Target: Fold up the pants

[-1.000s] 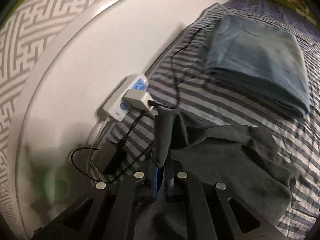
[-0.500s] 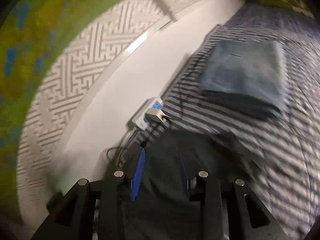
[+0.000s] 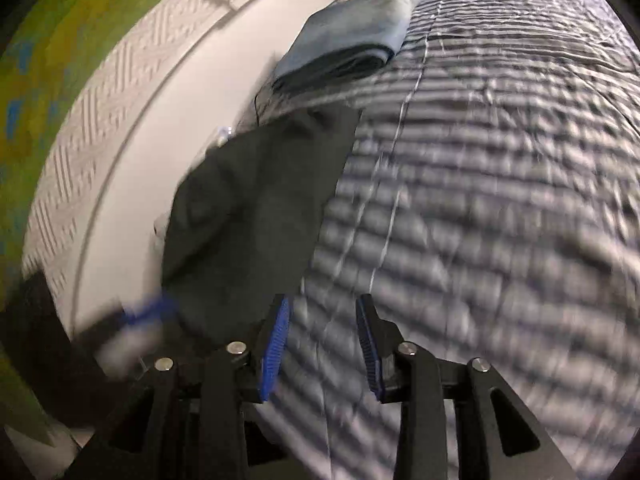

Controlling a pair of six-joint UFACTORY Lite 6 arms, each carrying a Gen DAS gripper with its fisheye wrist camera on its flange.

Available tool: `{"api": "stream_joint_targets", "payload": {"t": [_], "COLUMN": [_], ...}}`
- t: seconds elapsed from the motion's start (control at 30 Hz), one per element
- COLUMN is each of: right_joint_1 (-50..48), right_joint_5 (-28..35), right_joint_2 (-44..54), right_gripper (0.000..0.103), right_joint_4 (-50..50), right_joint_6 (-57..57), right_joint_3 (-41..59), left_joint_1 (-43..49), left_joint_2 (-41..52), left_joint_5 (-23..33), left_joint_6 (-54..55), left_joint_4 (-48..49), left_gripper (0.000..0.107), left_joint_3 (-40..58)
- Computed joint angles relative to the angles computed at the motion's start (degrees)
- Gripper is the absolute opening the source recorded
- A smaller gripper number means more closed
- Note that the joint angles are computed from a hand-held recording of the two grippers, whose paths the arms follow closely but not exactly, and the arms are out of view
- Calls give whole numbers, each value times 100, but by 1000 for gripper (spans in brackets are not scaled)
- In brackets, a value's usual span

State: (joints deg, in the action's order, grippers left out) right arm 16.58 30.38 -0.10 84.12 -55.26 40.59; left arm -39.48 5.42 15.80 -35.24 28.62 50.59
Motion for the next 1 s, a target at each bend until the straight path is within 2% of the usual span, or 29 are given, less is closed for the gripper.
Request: {"api": "stream_joint_targets", "payload": {"t": [0.1, 0.23, 0.37, 0.5, 0.53, 0.57, 0.6, 0.73, 0.8, 0.9, 1.0], "right_joint_1": [-539, -759, -951, -959, -919, -866, -822, -640, -648, -562, -443], "right_joint_5": [623, 886, 1286, 1663, 1697, 1710, 1729, 1248, 1214, 1078, 967], "right_joint_2": [1371, 2869, 3917, 4448, 4500, 4477, 4626, 4546, 4512, 4521, 4645], "right_gripper": [47, 47, 47, 46, 42, 20, 7, 4, 4, 4, 4], "right_joint_4": [-240, -670, -245, 54, 30, -38, -192, -602, -699, -869, -1016], "right_joint_6": [227, 898, 987, 966, 980, 1019, 1166, 1434, 1534, 1715, 1916], "right_joint_3": [1369, 2993, 4006, 4566, 4646, 4643, 4880, 5039, 5075, 5207, 5434], "left_joint_1": [-634, -1082, -1138, -1156, -1163, -1150, -1123, -1228, -1259, -1178, -1411], "left_joint_2": [804, 1695, 1923, 1820, 1766, 1672, 1569, 886, 501, 228, 125], "left_joint_5": [411, 1067, 1186, 1189, 1194, 1174, 1169, 1330, 1447, 1500, 1576], "left_joint_6": [-923, -1545, -1522, -1607, -1612, -1575, -1495, -1560, -1444, -993, -1178], "left_joint_4": [1035, 1915, 2027, 2179, 2167, 2120, 2036, 2017, 1865, 1344, 1426], "left_gripper": [50, 50, 32, 13, 11, 10, 9, 7, 6, 6, 6], "left_joint_3": [481, 1068, 1219, 1108, 1083, 1025, 972, 597, 419, 315, 104]}}
